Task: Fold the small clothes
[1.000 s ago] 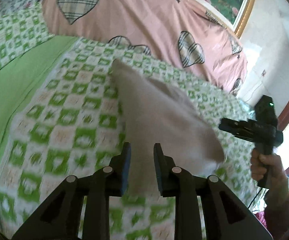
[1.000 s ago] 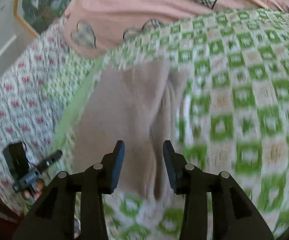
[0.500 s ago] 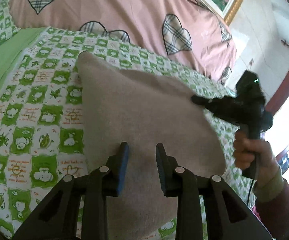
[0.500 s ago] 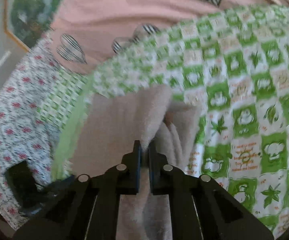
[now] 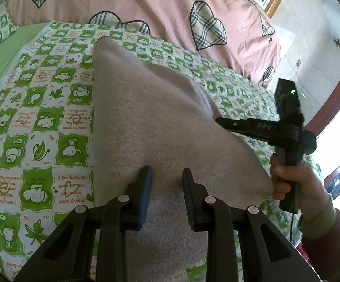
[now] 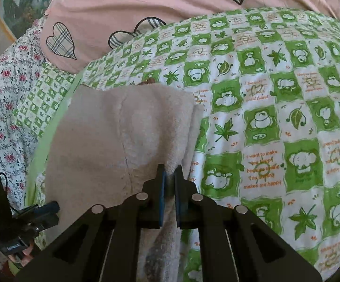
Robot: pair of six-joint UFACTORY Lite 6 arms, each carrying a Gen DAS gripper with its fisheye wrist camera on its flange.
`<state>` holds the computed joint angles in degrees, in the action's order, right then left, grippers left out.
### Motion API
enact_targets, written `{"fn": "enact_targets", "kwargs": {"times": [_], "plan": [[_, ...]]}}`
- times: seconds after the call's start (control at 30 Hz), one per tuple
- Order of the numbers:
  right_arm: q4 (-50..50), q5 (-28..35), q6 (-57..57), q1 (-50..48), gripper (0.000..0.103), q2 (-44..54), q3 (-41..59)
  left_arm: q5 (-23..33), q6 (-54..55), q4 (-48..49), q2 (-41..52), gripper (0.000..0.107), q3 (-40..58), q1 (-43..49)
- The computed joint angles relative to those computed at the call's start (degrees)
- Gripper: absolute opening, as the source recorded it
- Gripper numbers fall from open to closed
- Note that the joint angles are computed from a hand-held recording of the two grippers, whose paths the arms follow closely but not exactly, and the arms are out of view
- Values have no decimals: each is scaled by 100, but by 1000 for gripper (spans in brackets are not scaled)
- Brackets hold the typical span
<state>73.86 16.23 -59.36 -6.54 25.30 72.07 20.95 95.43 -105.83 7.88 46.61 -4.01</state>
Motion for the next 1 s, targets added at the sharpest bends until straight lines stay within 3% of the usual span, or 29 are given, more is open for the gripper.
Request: {"fn": "enact_targets", "kwargs": {"times": [0.13, 0.27, 0.4, 0.5, 0.57, 0.83, 1.0], "plan": [[1278, -53, -1000, -51, 15, -1079, -1000, 98, 57, -116, -90, 26, -120, 56], [2503, 339, -2316, 375, 15, -2172, -2129, 24, 297, -412, -159, 26, -225, -31], [2768, -501, -2723, 912, 14, -2021, -2536, -179, 400, -457, -283, 26, -318, -184], [3768, 89, -3713, 467, 7, -1667, -2782, -192, 350, -420, -430, 27, -490, -213], [3728, 326, -3607, 289, 6, -1744, -2877, -293, 358, -523, -620, 27, -677, -277], [3594, 55, -3214, 464, 10, -2802, -3485, -891, 879, -1595, -1953, 31, -1827, -612], [3668, 91, -3227, 557, 11, -3361, -3900, -823, -149, -606, -2725, 37, -2409, -391]]}}
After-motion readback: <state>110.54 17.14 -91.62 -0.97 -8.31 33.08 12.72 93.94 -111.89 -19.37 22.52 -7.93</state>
